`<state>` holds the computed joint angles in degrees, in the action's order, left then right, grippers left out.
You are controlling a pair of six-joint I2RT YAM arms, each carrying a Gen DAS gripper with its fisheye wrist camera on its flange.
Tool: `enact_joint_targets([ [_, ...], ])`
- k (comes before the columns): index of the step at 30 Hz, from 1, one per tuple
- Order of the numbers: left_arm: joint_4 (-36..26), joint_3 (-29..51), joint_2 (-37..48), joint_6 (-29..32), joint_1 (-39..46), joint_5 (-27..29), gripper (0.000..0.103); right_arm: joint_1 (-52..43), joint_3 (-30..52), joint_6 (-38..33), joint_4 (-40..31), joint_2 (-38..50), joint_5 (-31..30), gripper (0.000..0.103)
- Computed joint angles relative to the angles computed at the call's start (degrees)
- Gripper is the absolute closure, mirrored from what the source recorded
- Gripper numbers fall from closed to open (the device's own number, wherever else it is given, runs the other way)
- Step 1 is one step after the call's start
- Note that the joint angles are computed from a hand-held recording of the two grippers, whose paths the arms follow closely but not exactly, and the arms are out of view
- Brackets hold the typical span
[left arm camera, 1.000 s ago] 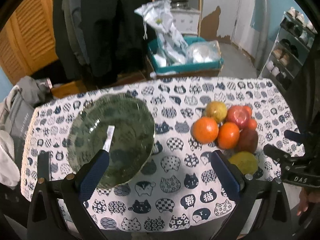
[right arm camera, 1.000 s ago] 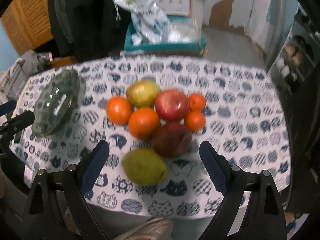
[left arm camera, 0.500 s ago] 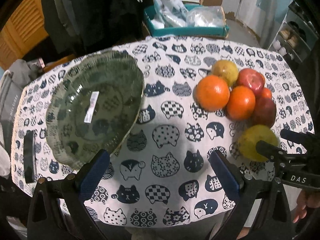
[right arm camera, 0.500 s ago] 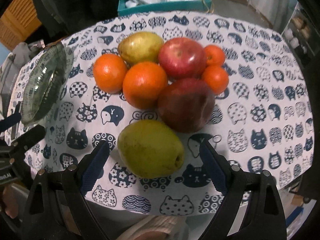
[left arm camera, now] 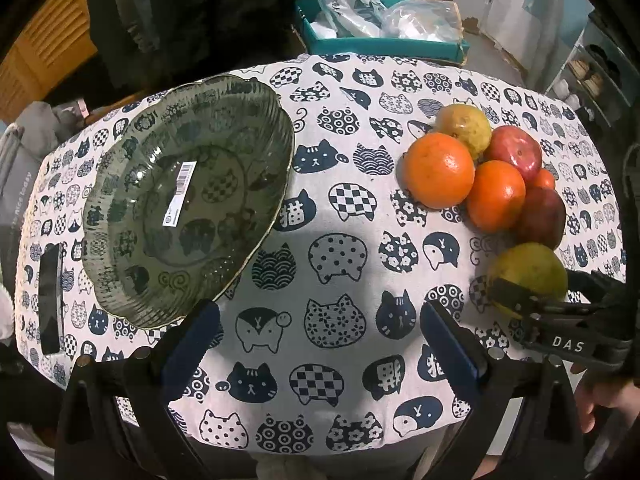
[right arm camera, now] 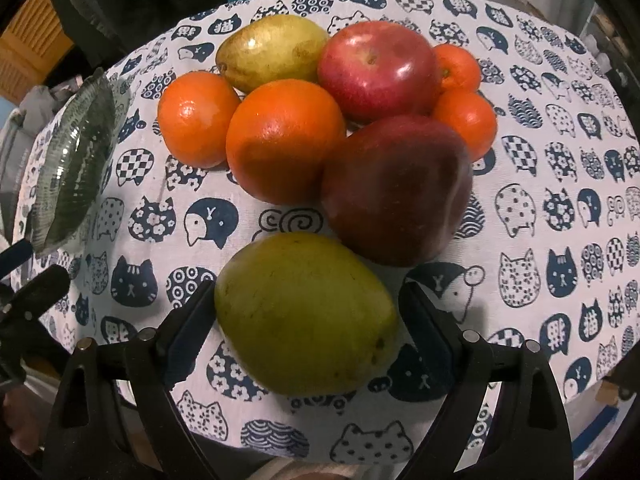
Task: Organize fruits
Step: 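Grasp the large green pear with the right tool while the left tool approaches the oranges, then grasp the large orange with the left tool while the right tool lifts the pear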
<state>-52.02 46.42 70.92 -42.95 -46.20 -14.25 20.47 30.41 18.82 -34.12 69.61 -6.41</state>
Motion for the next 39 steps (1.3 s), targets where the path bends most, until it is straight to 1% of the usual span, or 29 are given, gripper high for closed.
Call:
enact_joint_targets([
  [2,0.15,0.08,0.12,-0.04,0.0,-0.07,0.002,-0.46,-0.17,-0.43,0.57,0.38,-1.85,0.022],
  [5,0.28,0.17,0.21,0.09,-0.07,-0.31,0.002,0.02,0.11,-0.61,-0.17,0.07,-1.5,0.022],
  [8,0.41,0.18,0.22,0.22,-0.01,-0.55,0.002,1.4,-0.14,-0.64,-1.28,-1.69,0.5,0.022],
  [13,1.35,0.61,-0.26,1.03,0.42,-0.66,0.002,-0.05,-0.55,-2.09,-6.23,-9.56,0.51,0.022],
  [15,1.5,1.44,0.11,1.35,0.23,-1.34,0.002,-0.66,0.21,-2.58,-7.92,-11.86,0.84,0.022],
  [19,2.62,3.2,1.48,2.74,0.29,-1.91,0.002,-1.7,2.39,-4.93,-11.24,-16.66,3.37,0.022],
  [21,3.35,4.34,2.64,3.31,0.77,-1.85,0.002,-4.03,3.32,-6.79,-12.26,-18.41,3.25,0.022],
  [23,4.61,5.55,4.13,4.03,1.53,-1.31,0.002,-5.78,4.15,-8.01,-11.9,-18.48,3.19,0.022],
  [27,6.49,8.85,8.73,6.08,2.35,-1.42,0.002,-8.89,5.25,-9.82,-8.79,-16.43,3.4,0.022],
  [30,7.92,10.64,11.87,7.37,3.42,0.13,0.002,-13.39,6.41,-12.57,-6.84,-14.77,2.06,0.022],
  [35,10.48,12.53,16.26,7.23,4.84,2.64,0.002,-19.84,7.3,-16.13,-3.41,-10.86,-0.21,0.022],
  [39,12.48,13.88,19.43,7.6,5.38,3.91,0.002,-22.39,7.48,-17.7,-0.17,-7.23,-0.97,0.022],
])
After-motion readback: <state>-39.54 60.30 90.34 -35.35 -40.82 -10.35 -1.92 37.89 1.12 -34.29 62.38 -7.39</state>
